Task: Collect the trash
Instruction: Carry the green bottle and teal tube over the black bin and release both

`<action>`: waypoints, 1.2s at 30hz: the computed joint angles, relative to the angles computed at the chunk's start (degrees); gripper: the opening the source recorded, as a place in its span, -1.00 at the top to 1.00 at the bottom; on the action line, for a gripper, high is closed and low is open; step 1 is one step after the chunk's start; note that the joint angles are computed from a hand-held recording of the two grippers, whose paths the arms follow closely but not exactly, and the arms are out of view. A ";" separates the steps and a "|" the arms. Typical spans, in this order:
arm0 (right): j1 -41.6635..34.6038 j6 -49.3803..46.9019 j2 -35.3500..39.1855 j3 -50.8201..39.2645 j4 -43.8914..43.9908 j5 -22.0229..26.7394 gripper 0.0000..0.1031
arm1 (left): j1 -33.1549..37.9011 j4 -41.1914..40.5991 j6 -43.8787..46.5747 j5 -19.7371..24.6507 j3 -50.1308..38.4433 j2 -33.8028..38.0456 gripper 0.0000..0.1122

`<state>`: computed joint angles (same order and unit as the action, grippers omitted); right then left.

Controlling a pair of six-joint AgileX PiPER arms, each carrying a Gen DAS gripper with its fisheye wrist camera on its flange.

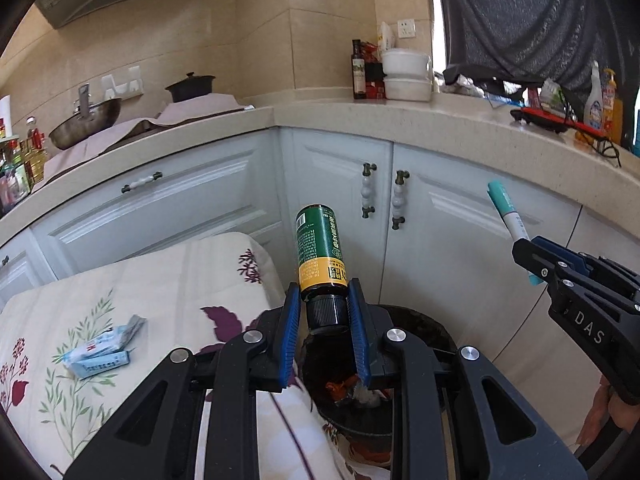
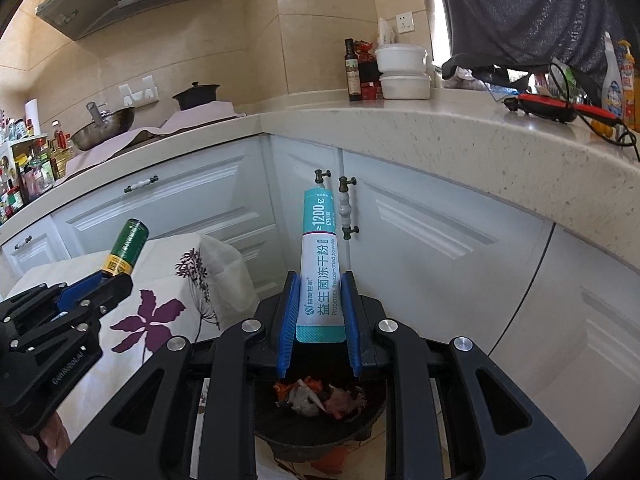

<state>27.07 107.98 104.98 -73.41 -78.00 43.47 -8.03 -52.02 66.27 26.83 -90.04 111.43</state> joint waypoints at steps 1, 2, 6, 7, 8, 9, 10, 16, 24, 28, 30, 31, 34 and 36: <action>-0.35 0.30 0.27 0.00 -0.19 -0.45 0.59 | -0.37 0.36 -0.28 -0.48 -0.10 0.37 0.56; -0.70 0.64 0.48 0.07 -0.46 -0.89 0.59 | -0.89 1.54 -1.33 -0.92 -0.65 1.04 0.56; -2.03 1.71 1.66 0.13 -1.08 -2.45 0.59 | -2.13 5.59 -5.71 -1.70 -2.61 3.00 0.56; -2.06 1.94 1.89 0.09 -1.13 -2.51 0.59 | -2.36 6.48 -6.69 -1.78 -3.09 3.44 0.56; -2.35 2.26 2.17 0.11 -1.32 -2.81 0.59 | -2.58 7.36 -7.68 -1.80 -3.54 3.83 0.56; -2.69 2.44 2.45 0.08 -1.43 -3.15 0.59 | -2.83 8.26 -8.73 -1.96 -3.99 4.30 0.56; -3.03 2.28 2.70 -0.16 -1.32 -3.47 0.59 | -3.07 9.31 -9.83 -2.04 -4.50 4.74 0.56; -5.17 2.35 4.40 -0.92 -1.38 -5.80 0.59 | -4.59 14.84 -15.45 -1.63 -7.58 7.12 0.56; -7.48 1.76 7.70 -3.42 -1.09 -8.23 0.57 | -6.22 22.25 -22.89 0.01 -12.84 11.08 0.55; -8.14 3.20 9.50 -4.38 -1.99 -8.08 0.15 | -6.90 26.65 -26.88 1.24 -15.29 12.78 0.30; -8.38 3.28 9.90 -4.60 -1.69 -8.51 0.15 | -6.76 26.25 -26.94 1.58 -15.63 12.93 0.15; -8.38 3.45 9.96 -4.56 -1.75 -8.53 0.15 | -6.73 26.05 -26.90 1.16 -15.35 12.77 0.14; -8.23 3.55 9.94 -4.55 -1.79 -8.29 0.13 | -6.69 25.86 -26.48 0.88 -15.26 12.66 0.08; -7.95 3.87 9.75 -4.37 -1.89 -7.98 0.12 | -6.57 25.73 -26.30 0.77 -15.13 12.49 0.06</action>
<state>19.12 111.85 114.73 -77.77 -79.89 35.50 -14.60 -26.29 39.97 27.60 -105.17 123.91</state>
